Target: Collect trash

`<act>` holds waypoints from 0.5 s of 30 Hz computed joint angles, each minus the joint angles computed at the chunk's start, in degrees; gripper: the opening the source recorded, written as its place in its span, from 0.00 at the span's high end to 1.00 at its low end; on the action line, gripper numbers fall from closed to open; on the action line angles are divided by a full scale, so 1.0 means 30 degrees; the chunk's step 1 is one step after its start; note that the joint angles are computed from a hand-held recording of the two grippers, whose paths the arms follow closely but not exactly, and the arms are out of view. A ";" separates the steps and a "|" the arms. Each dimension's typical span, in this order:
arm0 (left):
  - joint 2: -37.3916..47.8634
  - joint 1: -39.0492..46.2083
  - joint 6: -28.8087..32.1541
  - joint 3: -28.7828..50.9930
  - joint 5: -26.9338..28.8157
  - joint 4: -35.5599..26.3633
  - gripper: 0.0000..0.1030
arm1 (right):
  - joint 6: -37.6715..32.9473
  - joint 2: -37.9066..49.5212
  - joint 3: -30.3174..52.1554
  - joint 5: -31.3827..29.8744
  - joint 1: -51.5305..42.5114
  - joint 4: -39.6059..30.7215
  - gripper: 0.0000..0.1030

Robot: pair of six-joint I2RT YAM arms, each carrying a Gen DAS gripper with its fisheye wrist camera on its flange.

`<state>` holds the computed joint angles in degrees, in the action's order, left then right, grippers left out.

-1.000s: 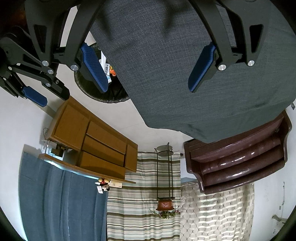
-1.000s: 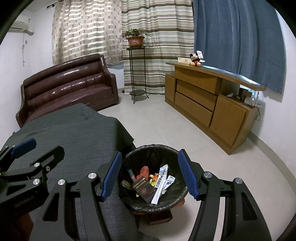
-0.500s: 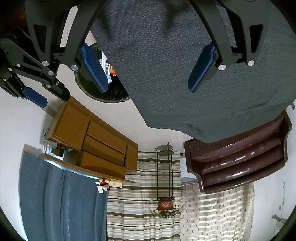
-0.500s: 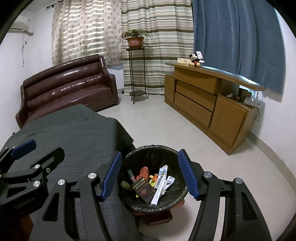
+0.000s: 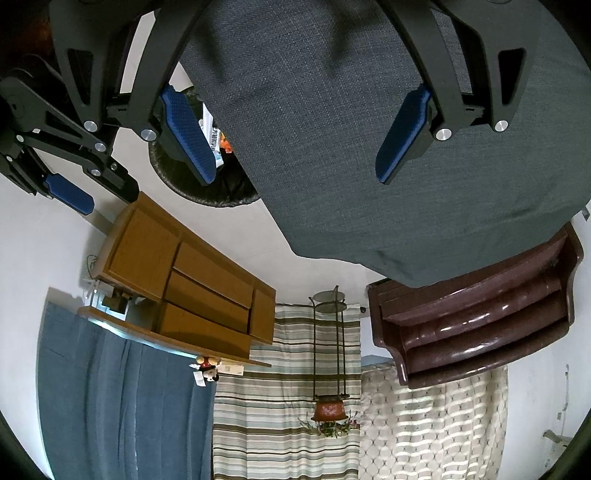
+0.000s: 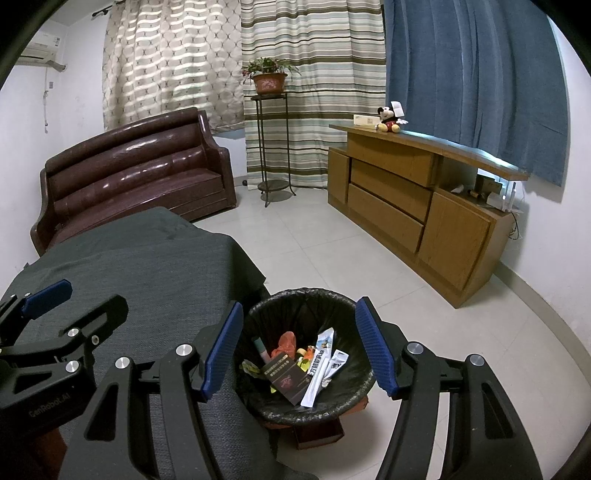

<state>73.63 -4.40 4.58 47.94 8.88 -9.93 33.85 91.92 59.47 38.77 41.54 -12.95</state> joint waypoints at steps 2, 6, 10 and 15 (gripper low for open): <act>-0.0026 0.0009 0.0081 -0.0002 -0.0018 0.0097 0.17 | -0.0024 -0.0020 -0.0033 0.0004 -0.0007 0.0011 0.40; -0.0097 0.0142 0.0287 0.0033 0.0024 0.0160 0.17 | -0.0043 0.0001 -0.0017 0.0000 -0.0017 0.0026 0.40; -0.0192 0.0113 0.0258 -0.0042 -0.0128 0.0280 0.17 | -0.0035 -0.0002 -0.0020 -0.0016 -0.0022 0.0015 0.40; -0.0281 0.0200 0.0260 -0.0065 -0.0142 0.0530 0.17 | -0.0027 -0.0030 -0.0052 -0.0007 -0.0015 0.0029 0.40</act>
